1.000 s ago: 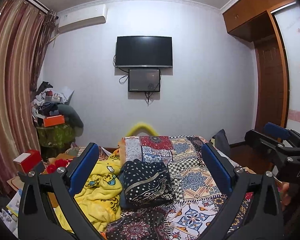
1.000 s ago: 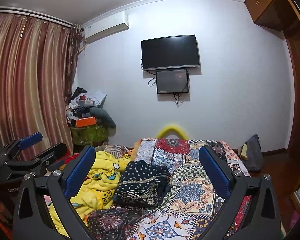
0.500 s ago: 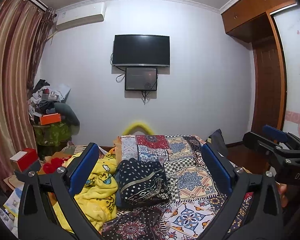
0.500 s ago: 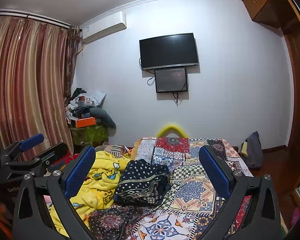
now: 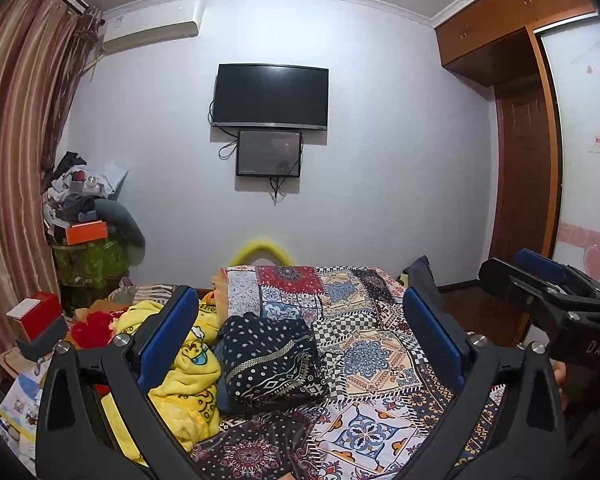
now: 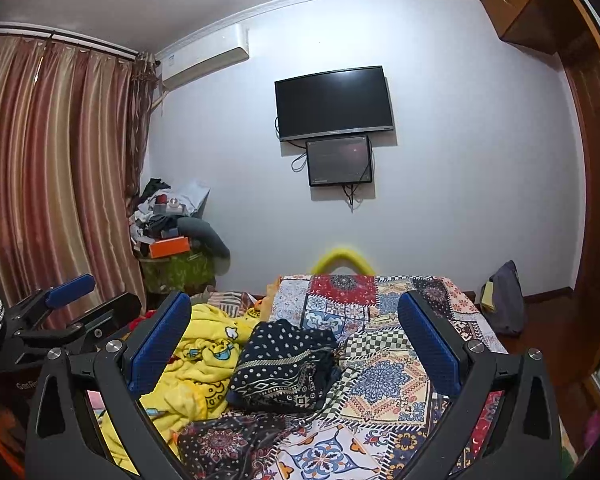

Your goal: Fold large clothes

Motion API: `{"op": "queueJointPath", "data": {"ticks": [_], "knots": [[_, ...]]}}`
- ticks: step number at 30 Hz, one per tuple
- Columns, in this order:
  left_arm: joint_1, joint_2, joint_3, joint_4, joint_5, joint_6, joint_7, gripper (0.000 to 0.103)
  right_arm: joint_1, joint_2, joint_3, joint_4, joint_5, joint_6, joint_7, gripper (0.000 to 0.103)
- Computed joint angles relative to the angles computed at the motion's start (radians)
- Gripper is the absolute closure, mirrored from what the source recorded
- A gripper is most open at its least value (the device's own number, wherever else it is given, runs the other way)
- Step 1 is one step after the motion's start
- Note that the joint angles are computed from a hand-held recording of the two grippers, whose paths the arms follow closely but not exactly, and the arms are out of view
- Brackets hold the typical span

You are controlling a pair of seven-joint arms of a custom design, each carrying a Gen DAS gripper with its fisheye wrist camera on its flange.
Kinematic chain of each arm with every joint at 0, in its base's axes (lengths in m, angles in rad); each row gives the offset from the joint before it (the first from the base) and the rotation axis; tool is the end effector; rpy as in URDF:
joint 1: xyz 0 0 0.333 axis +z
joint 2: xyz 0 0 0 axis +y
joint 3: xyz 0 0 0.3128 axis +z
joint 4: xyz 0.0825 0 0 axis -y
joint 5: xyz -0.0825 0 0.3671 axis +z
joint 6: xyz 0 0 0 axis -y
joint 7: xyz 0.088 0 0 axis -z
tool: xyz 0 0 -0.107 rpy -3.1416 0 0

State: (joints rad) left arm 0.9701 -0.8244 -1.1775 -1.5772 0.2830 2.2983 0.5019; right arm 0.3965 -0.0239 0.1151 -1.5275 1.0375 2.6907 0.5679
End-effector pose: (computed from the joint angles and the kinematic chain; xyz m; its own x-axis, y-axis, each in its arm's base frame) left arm 0.3795 -0.4010 0.7544 0.3989 -0.9158 0.0474 -0.1306 -0.1079 -0.9856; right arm 0.5093 0.2552 0.7802 0.7779 -0.6263 -0.0501 -0.1401 -0.0952 -0.9856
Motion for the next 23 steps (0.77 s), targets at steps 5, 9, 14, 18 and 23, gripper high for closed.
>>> {"op": "queueJointPath", "data": {"ticks": [5,9,14,18,23], "knots": [[-0.007,0.009,-0.003,-0.008,-0.003,0.016,-0.001,0.000,-0.001,0.003,0.000,0.005,0.000,0.005,0.012,0.000],[-0.007,0.013,-0.004,-0.007,-0.002,0.012,-0.002,0.000,-0.001,0.002,0.001,0.001,0.003,0.013,0.015,0.000],[-0.009,0.017,-0.008,-0.010,0.000,0.014,-0.002,0.000,-0.001,0.002,0.001,0.004,-0.006,0.013,0.035,0.000],[-0.009,0.020,-0.009,-0.011,0.000,0.012,-0.005,0.000,0.000,0.004,0.002,0.003,-0.010,0.015,0.040,0.000],[-0.018,0.034,-0.007,-0.019,0.001,0.010,-0.009,0.000,0.000,0.007,0.004,0.003,-0.023,0.020,0.056,0.000]]}}
